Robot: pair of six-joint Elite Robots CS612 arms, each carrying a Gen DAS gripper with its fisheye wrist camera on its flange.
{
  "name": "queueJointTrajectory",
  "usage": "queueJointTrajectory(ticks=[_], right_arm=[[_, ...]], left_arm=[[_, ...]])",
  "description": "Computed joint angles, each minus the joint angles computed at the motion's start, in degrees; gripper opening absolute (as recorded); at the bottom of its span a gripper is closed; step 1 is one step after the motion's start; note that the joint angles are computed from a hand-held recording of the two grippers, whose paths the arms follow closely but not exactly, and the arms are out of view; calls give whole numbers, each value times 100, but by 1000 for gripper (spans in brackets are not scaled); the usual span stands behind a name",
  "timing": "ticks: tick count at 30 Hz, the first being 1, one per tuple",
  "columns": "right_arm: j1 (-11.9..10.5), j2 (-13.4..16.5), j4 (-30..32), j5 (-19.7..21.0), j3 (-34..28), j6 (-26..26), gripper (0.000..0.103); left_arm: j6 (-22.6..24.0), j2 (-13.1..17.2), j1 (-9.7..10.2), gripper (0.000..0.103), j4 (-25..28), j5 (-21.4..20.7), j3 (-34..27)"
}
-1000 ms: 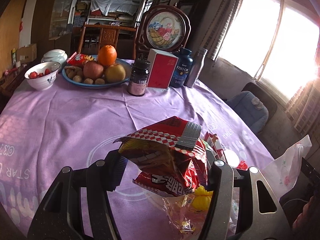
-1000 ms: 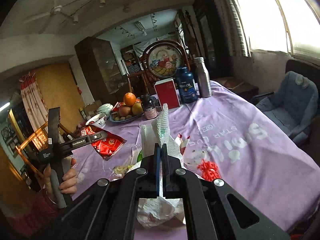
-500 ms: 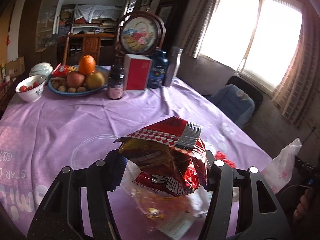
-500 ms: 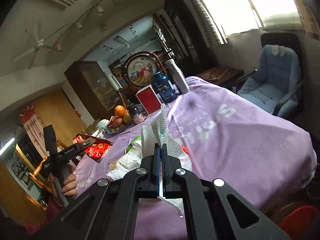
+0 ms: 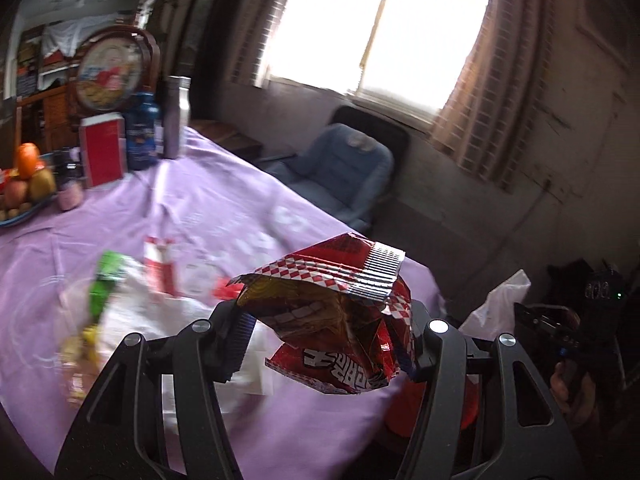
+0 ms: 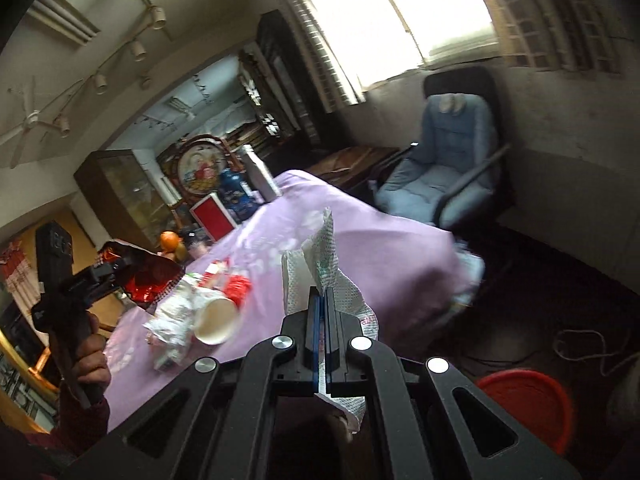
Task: Collect trash
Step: 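Lift the chip bag with the left tool while the right tool lifts the tissue, then drop the chip bag from the left tool while the right tool drops the tissue into the red basket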
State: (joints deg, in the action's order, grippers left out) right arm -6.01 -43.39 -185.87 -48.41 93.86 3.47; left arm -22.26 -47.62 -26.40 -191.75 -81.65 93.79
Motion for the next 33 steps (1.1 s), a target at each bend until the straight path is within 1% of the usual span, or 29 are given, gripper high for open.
queueJointTrajectory(ticks=[4,7,10,14,15,17,18,19,20,22,24,27,31,33], right_arm=[[-210,1,84,-342,187,-82,2],[-302,56,148,-654,274,-178,2],[-376,176,249,-955,302,-253,2],[-477,414,407,-1170,246,-162,2],[-476,466,463,-1279,239,-184,5],[-433,559,838,-1702,184,-370,11],[-426,599,1014,-1760,141,-399,28],[-453,636,1093,-1734,146,-352,48],[-489,662,972,-1704,187,-241,50],[-554,674,777,-1694,245,-93,50],[-639,677,460,-1681,311,174,50],[-760,687,-4,-1614,409,549,54],[-761,668,-387,-1738,436,803,57],[-801,672,-464,-1699,422,859,58]], left_arm=[[251,274,-203,58,382,-400,-429],[367,512,-311,58,603,-730,-762],[518,740,-423,58,980,-935,-1113],[778,1038,-548,58,1549,-1088,-1557],[838,1132,-567,58,1711,-1148,-1694],[893,1282,-591,58,1960,-1283,-1905],[910,1364,-611,58,2095,-1345,-2020],[925,1424,-635,58,2183,-1364,-2092],[953,1482,-652,58,2279,-1367,-2165],[1031,1614,-680,59,2525,-1381,-2343],[1084,1712,-718,59,2732,-1404,-2465],[1176,1869,-749,59,2996,-1463,-2663],[1286,2057,-797,59,3367,-1611,-2940],[1361,2119,-811,61,3491,-1719,-3047]])
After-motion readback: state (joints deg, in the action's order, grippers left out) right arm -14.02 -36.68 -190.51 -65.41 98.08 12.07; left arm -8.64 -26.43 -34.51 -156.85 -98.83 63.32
